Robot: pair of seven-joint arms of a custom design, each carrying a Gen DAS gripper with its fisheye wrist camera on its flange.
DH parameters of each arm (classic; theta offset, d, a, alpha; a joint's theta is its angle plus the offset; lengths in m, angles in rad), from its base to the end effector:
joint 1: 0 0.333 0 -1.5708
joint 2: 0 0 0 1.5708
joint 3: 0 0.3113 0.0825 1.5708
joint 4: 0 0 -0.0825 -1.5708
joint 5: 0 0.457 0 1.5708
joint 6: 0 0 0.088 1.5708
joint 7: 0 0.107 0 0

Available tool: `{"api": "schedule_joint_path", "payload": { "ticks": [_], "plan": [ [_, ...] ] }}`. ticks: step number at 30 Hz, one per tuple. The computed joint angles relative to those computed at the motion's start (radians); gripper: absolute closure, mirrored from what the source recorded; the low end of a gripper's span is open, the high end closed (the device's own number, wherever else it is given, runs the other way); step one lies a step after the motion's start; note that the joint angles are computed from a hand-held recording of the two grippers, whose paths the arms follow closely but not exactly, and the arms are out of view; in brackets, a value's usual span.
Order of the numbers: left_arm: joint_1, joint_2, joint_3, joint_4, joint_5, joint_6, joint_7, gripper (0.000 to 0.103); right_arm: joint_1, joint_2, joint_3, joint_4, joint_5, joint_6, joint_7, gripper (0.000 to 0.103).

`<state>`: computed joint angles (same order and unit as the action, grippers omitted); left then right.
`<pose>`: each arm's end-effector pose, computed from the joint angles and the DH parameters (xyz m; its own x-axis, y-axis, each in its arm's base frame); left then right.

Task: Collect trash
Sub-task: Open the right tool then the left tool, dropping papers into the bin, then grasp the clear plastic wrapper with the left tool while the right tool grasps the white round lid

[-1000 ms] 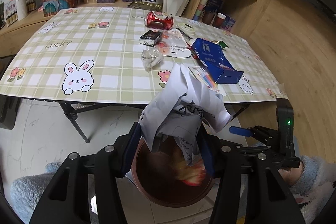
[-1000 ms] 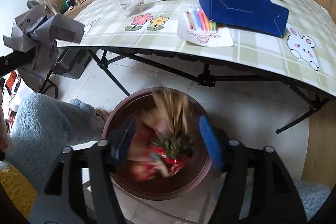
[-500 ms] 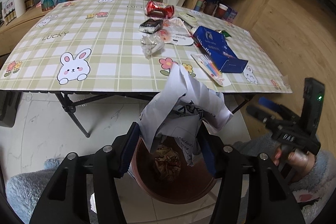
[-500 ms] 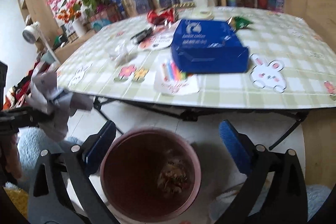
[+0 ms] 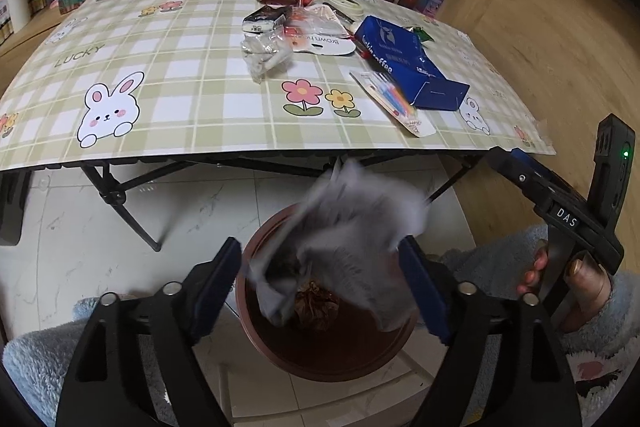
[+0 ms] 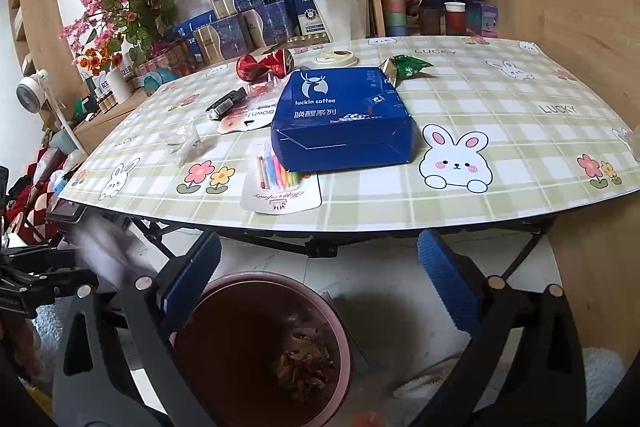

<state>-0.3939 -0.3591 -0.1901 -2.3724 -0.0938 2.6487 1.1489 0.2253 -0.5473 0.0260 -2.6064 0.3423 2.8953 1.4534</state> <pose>0.4591 -0.3055 0.4948 -0.1750 -0.9502 0.2579 -0.8477 0.0122 -0.5303 0.4770 0.1022 0.4910 0.1607 -0.9665 -0.2001 -0.6877 0.0358 -0.7251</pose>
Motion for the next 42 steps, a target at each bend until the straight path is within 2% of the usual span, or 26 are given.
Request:
{"api": "schedule_joint_path", "payload": {
  "ticks": [8,17,22,26,32,35,42],
  "plan": [
    [0.040,-0.024,-0.021,-0.018,0.067,0.032,-0.098,0.011,-0.009,-0.002,0.013,-0.004,-0.016,0.004,0.014,0.006],
    [0.100,-0.043,-0.036,-0.009,0.208,0.069,-0.190,0.011,-0.044,0.007,0.042,0.006,-0.063,-0.001,0.059,0.006],
    [0.114,-0.037,-0.033,0.008,0.247,0.081,-0.211,0.011,-0.038,0.020,0.022,0.019,-0.061,0.005,0.062,0.006],
    [0.120,-0.021,-0.031,0.024,0.268,0.086,-0.213,0.011,-0.034,0.038,0.006,0.040,-0.047,-0.004,0.057,0.006],
    [0.117,0.001,-0.020,0.041,0.268,0.095,-0.196,0.011,-0.069,0.067,0.019,0.070,-0.065,-0.016,0.075,0.006],
    [0.116,0.016,-0.019,0.053,0.267,0.096,-0.180,0.011,-0.045,0.080,-0.012,0.084,-0.038,-0.024,0.052,0.006],
    [0.098,0.103,0.014,0.144,0.200,0.103,-0.069,0.012,-0.075,0.113,0.000,0.120,-0.054,-0.032,0.072,0.006]
  ]
}}
